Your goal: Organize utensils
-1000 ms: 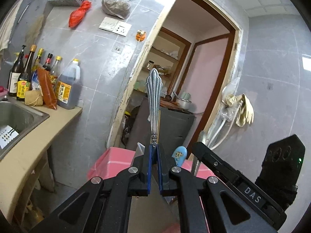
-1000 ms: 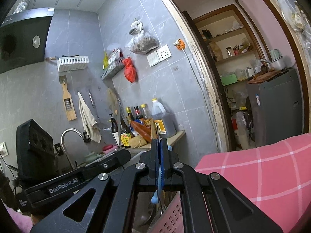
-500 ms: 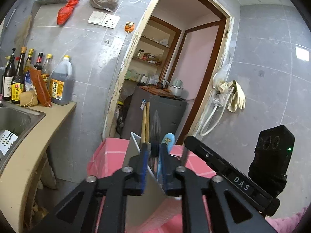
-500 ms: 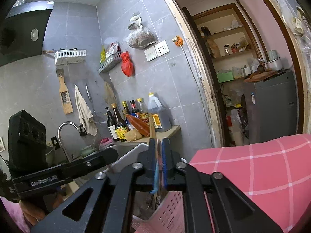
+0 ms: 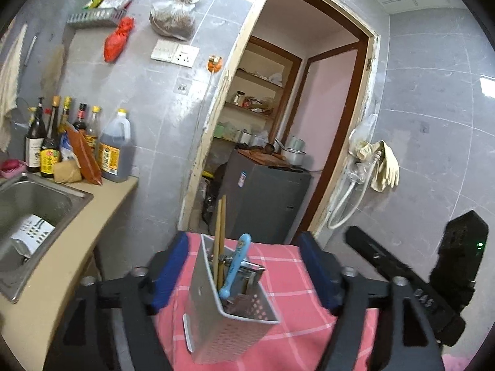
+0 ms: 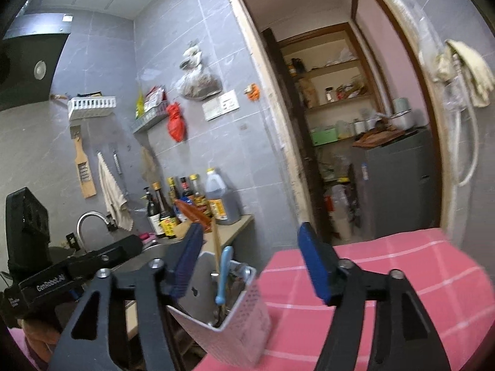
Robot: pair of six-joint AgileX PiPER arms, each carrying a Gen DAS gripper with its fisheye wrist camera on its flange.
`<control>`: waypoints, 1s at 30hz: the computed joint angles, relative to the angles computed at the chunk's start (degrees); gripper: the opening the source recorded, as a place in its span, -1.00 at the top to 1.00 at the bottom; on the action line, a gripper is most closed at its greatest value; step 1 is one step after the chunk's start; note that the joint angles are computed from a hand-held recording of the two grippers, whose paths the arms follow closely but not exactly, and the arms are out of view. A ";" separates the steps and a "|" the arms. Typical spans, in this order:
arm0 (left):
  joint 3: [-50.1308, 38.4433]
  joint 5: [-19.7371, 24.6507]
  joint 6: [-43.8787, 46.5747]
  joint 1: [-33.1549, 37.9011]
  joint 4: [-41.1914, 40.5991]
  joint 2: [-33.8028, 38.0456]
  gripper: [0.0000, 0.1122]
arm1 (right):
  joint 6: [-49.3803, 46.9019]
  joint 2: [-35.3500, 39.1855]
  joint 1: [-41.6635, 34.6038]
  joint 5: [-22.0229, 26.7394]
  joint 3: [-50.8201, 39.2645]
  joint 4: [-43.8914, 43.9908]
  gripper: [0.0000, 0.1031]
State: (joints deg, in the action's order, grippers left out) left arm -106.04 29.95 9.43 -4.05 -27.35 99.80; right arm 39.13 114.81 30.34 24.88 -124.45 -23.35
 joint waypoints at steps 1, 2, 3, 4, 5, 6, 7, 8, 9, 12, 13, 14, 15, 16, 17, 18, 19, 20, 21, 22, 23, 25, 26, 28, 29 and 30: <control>0.57 0.04 -3.65 -1.11 3.51 -1.44 -0.44 | 1.72 -3.14 -0.03 0.32 3.41 -1.85 -0.41; 0.93 0.23 -6.32 -1.98 6.14 -2.50 -0.50 | 3.14 -5.64 -0.02 0.59 6.20 -3.31 -0.45; 1.45 0.44 -9.31 -3.02 9.26 -3.72 -0.53 | 4.26 -7.76 -0.04 0.79 8.53 -4.41 -0.52; 1.79 0.74 -12.54 -4.23 12.76 -4.89 -0.58 | 5.83 -10.64 0.03 1.09 11.71 -5.95 -0.58; 2.59 0.65 -14.97 -5.27 15.52 -6.14 -0.64 | 7.31 -13.65 0.19 1.74 14.88 -7.56 -0.60; 3.77 0.57 -18.87 -7.00 19.98 -7.96 -0.68 | 8.30 -15.60 0.36 2.37 16.78 -8.70 -0.65; 4.77 0.82 -22.57 -8.59 24.04 -9.51 -0.76 | 10.27 -19.29 0.71 3.18 20.62 -10.84 -0.74; 5.74 1.32 -25.99 -10.18 27.75 -11.02 -0.81 | 11.83 -21.90 0.97 3.65 23.23 -12.39 -0.80; 6.53 2.09 -29.26 -11.87 31.37 -12.38 -0.82 | 12.10 -23.46 1.11 4.29 24.62 -12.77 -0.90; 8.88 5.52 -39.26 -17.69 42.53 -16.22 -0.82 | 12.94 -30.46 2.49 7.49 30.79 -14.95 -0.96; 10.18 6.39 -42.67 -19.78 46.17 -17.62 -0.82 | 12.95 -33.11 3.19 8.95 33.10 -15.63 -0.97; 10.85 6.98 -44.39 -20.89 47.91 -18.36 -0.82 | 12.80 -35.10 3.77 10.01 34.80 -15.97 -0.97; 12.34 8.43 -48.02 -23.53 51.51 -19.98 -0.83 | 12.90 -36.84 4.37 11.01 36.27 -16.47 -0.97; 13.55 9.45 -50.36 -25.48 53.94 -21.17 -0.83 | 13.66 -39.26 5.75 13.04 38.17 -17.88 -0.97; 14.33 10.31 -52.25 -27.01 55.96 -21.89 -0.83 | 14.35 -40.54 6.57 14.10 39.23 -18.76 -0.97; 15.78 12.17 -55.79 -29.95 59.79 -23.22 -0.83 | 15.18 -42.00 7.65 15.46 40.36 -19.68 -0.97; 16.76 13.74 -58.27 -32.22 62.39 -24.18 -0.83 | 16.17 -43.61 8.99 17.01 41.69 -20.78 -0.97; 17.71 15.02 -60.31 -34.12 64.48 -25.02 -0.83 | 17.29 -45.14 10.75 19.06 42.92 -22.21 -0.97; 18.33 16.23 -62.00 -35.77 66.27 -25.65 -0.83 | 18.45 -46.48 12.68 21.22 44.00 -23.76 -0.97; 19.58 18.33 -64.80 -38.53 69.22 -26.69 -0.83 | 19.36 -47.60 14.28 22.88 44.97 -24.98 -0.97; 19.96 19.20 -65.51 -39.40 70.03 -27.09 -0.83 | 20.23 -48.53 15.71 24.28 45.88 -26.11 -0.97; 21.81 22.11 -68.23 -42.75 73.11 -28.51 -0.83 | 22.82 -50.23 19.34 27.80 47.88 -28.94 -0.97; 22.13 23.26 -68.92 -43.88 74.04 -28.86 -0.83 | 24.31 -51.04 21.24 29.62 48.97 -30.19 -0.97; 23.84 26.02 -70.75 -46.55 76.10 -29.92 -0.83 | 26.73 -52.03 24.21 32.67 50.49 -32.29 -0.97; 24.69 27.29 -71.43 -47.63 76.75 -30.43 -0.83 | 27.58 -52.35 25.33 33.90 51.07 -32.97 -0.97; 25.35 28.39 -72.13 -48.58 77.34 -30.82 -0.83 | 28.48 -52.93 26.45 34.92 52.03 -33.63 -0.97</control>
